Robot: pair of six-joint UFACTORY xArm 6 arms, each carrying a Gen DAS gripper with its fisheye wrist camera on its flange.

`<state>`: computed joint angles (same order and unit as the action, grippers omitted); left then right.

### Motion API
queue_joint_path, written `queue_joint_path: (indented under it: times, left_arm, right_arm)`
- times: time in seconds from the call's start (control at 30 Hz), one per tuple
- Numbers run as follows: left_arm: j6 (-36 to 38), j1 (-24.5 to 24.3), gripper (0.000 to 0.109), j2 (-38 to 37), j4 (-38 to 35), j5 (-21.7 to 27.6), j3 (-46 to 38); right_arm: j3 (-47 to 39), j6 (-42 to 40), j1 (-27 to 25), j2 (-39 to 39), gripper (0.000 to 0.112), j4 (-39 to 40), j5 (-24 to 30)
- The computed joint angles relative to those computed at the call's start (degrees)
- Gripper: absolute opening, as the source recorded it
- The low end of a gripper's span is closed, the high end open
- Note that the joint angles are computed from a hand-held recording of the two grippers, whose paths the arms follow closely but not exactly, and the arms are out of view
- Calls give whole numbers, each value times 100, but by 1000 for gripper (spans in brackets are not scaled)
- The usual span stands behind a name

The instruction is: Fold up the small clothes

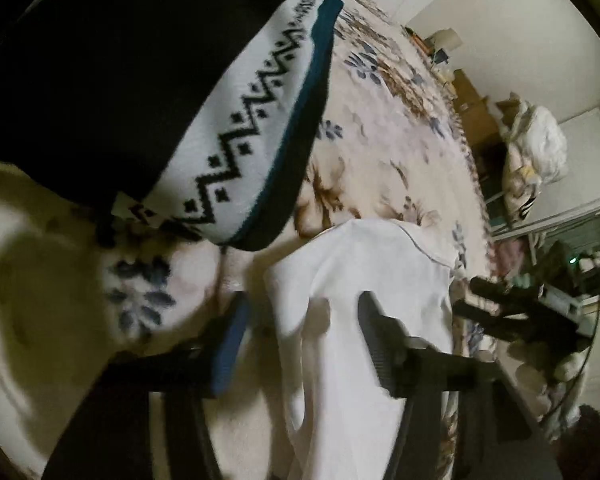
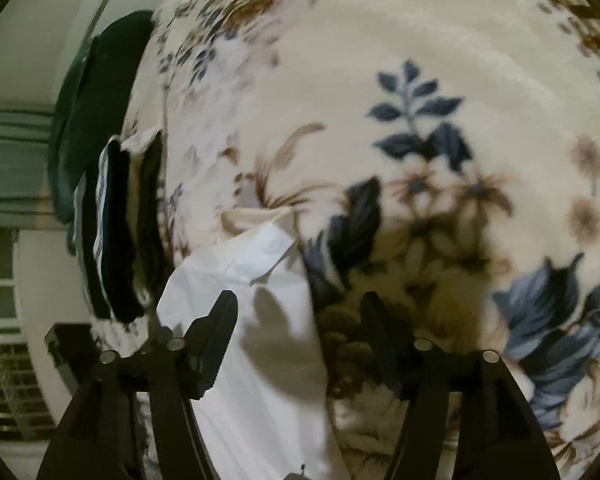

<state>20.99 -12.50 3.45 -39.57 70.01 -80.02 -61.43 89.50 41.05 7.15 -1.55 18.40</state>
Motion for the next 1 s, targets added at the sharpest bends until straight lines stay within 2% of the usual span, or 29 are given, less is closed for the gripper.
queue_joint_path:
  times: [0.07,0.13,0.2,0.27,0.3,0.33,0.37,0.43,0.5,0.57,0.83,1.0]
  left_arm:
    - [113,-27,55,200,-234,209,-116]
    - [154,-192,55,303,-127,126,-179]
    - [204,-379,55,376,-7,17,-226]
    - [332,-517,52,320,-78,-258,-148]
    - [347,-557,48,296,-102,-386,-121]
    - [325,-597,24,268,-87,-510,-86]
    - [259,-620,9,289,-24,-517,-135]
    - [284,-601,6,307,-122,-506,-163]
    - [381,-592,6,203,-160,-530,-99]
    - [453,-583,6,21,-188,-534,-16]
    - [538,-468,6,-1140,-308,-643,515]
    - [570,-72,7,-2133,-396,-152,1010]
  right_arm:
    - [-179,-340,10,283,66,249,-139]
    - [-295,-656,9,493,66,559,-234]
    - [-326,-1100,10,683,66,1031,-578]
    - [-456,-1436,5,857,66,1364,-762]
    - [-548,-1738,11,950,66,1632,-822]
    - [-667,-1846,-2,1033,65,1676,-768]
    - [-748,-1757,-25,1074,49,1479,-707]
    - [-960,-1615,-62,1110,19,1058,-342]
    - [-994,-1314,-45,1019,7,590,-155]
    - [-1064,-1057,19,922,3,157,-22]
    - [-1224,32,418,268,3,-1444,576]
    - [-1469,831,1063,-63,3,-2367,1093]
